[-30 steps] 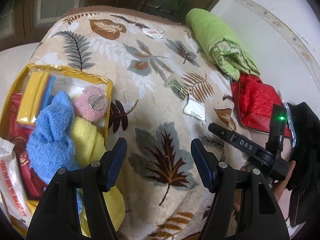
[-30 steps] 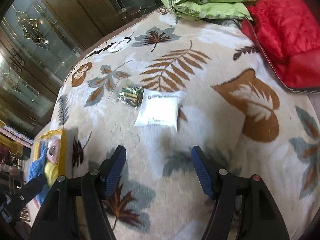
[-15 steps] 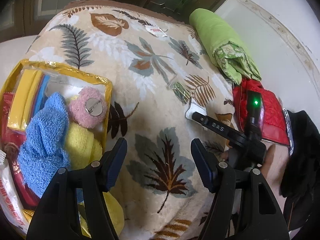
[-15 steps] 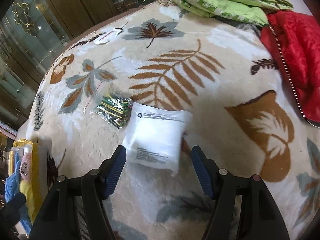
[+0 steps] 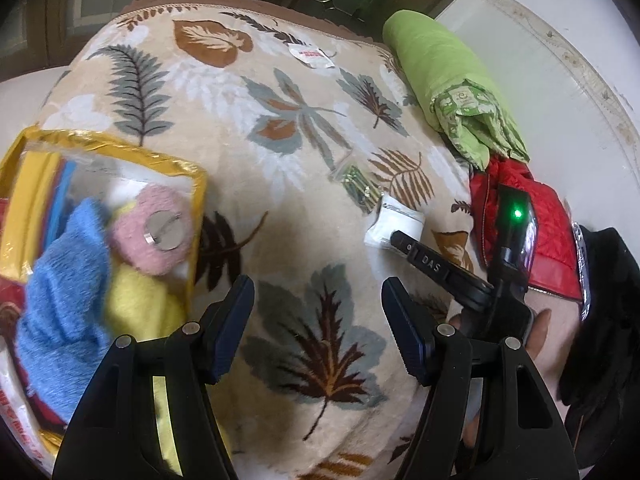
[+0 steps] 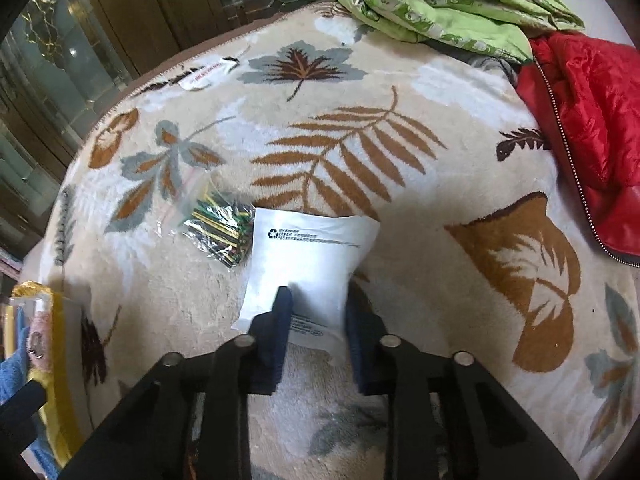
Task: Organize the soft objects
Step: 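Grasp the small green item bag with left tool while right tool grasps the white sachet, then lower the green item bag into the bag with left tool while right tool drops the white sachet there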
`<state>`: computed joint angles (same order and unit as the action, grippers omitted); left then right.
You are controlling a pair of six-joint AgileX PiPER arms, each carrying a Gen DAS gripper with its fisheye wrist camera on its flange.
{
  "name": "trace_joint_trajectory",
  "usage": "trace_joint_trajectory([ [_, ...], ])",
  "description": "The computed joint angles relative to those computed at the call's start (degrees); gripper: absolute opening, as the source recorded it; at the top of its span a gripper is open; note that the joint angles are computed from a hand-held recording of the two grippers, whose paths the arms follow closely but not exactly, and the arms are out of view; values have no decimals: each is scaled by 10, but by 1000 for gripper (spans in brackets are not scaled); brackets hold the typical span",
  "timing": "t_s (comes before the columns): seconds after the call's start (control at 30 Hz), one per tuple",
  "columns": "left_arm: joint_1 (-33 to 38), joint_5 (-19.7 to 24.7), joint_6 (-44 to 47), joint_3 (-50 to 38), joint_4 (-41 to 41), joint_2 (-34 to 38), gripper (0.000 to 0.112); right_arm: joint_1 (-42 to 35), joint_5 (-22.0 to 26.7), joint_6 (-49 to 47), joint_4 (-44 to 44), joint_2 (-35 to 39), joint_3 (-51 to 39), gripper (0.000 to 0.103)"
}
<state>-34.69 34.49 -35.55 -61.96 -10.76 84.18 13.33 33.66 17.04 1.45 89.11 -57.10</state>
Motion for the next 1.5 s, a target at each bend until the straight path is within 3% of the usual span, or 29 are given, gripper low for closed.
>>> trace_joint_trajectory([
  [0.2,1,4,16,-60,-37,64,67,-29,-8,-94,83,-55,40,10],
  [0.4,13,18,32,-163,-61,173,67,-66,-3,-165,167,-124,109,9],
  [0.63,25,57,-9,-299,-76,297,67,-104,27,-230,225,-191,182,9],
  [0.83,17,104,-105,-395,2,358,67,-100,27,-214,216,-213,206,9],
  [0.9,10,123,-128,-422,31,372,62,-104,32,-213,219,-214,204,9],
  [0.93,5,140,-144,-440,53,382,44,-102,33,-208,215,-217,205,9],
  [0.97,1,160,-149,-460,67,392,34,-99,33,-201,208,-218,204,9],
  [1.0,-1,168,-147,-470,70,400,33,-97,34,-195,201,-220,202,9],
  [1.07,-1,158,-131,-464,60,396,17,-91,37,-176,184,-223,196,9],
  [1.27,-3,110,-77,-355,12,329,11,-93,53,-157,172,-245,190,9],
  [1.5,-32,15,-63,-128,-18,165,10,-53,78,-99,137,-299,192,9],
])
